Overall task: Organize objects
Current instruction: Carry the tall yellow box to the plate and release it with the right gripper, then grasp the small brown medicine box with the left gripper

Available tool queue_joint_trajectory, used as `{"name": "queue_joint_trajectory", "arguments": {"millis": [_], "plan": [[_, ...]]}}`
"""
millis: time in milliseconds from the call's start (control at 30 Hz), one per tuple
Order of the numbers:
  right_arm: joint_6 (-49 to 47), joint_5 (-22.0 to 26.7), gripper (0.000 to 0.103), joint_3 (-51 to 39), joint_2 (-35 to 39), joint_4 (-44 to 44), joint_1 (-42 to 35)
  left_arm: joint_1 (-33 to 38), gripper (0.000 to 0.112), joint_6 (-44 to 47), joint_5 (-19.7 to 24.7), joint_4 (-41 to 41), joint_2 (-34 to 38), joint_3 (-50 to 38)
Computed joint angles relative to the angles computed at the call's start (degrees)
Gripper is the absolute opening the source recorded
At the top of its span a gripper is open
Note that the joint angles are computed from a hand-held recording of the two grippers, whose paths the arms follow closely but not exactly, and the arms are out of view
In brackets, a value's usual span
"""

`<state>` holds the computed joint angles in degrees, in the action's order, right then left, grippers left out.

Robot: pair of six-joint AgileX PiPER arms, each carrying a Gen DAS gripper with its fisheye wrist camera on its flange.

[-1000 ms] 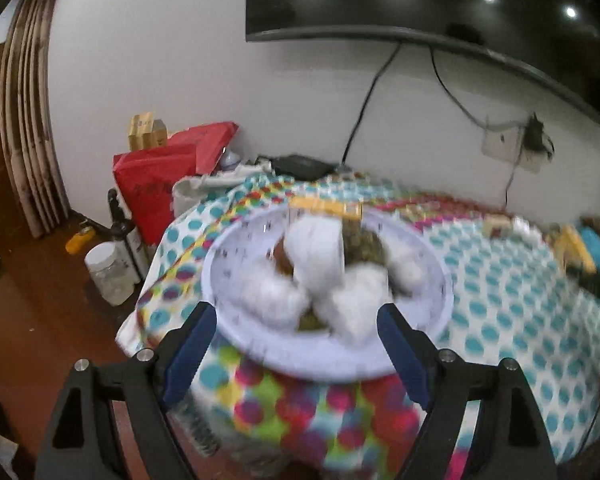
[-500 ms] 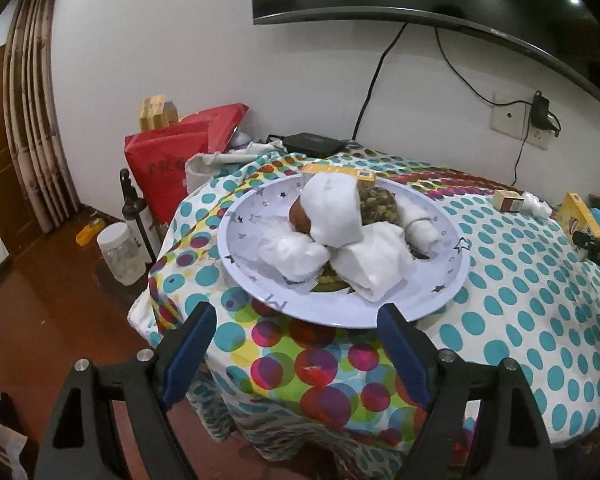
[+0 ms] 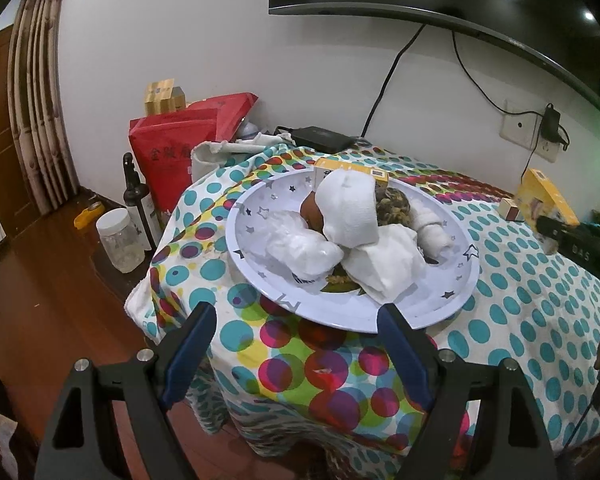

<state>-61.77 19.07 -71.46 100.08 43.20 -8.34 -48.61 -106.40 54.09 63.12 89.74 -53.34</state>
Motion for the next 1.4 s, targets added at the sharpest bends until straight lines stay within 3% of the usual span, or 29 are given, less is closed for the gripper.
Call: {"name": "queue_joint_trajectory", "arguments": {"millis": [367,633,700,767,867,933,1067,1167,1233,1400], "plan": [[7.15,-0.03,0.027,0.73,-2.25,-5.27,10.84,1.22,0.085,-0.11,-1.54,-0.91,-0.46,0.26],[12.57,5.21,0.029,-3.56,0.11,-5.47,14.87,1.62,0.085,0.09,-3.02,-1.31,-0.34,0.28],[14.42,6.78,0.037,-5.03,1.01,-6.74,15.45,1.66,0.085,0.08,-3.3,-1.47,-0.26,0.22],[11.9,5.81,0.065,-3.91,0.09,-4.51,15.56,1.56,0.085,0.09,-3.17,-1.39,-0.15,0.17],[-0.14,2.32,0.085,0.73,-3.49,6.46,13.95,1.27,0.085,-0.02,-3.13,-0.85,-0.02,0.12],[-6.03,3.36,0.087,2.05,-4.93,11.09,11.05,0.96,0.085,-0.02,-3.03,-0.39,0.24,-0.02],[-10.67,3.3,0.091,2.37,-4.38,11.86,3.64,-0.8,0.085,0.36,-2.57,0.42,1.11,-0.94],[-4.19,2.19,0.091,-0.51,-0.88,5.8,-3.5,-2.93,0.085,-0.49,-2.83,2.32,1.68,-2.27],[6.48,3.14,0.091,-5.65,3.49,-1.88,-8.59,-3.67,0.085,1.61,-3.24,1.73,3.4,-4.97],[18.79,6.08,0.091,-17.57,12.16,-10.93,-16.2,-4.16,0.085,13.02,-4.7,-1.83,11.08,-17.45]]}}
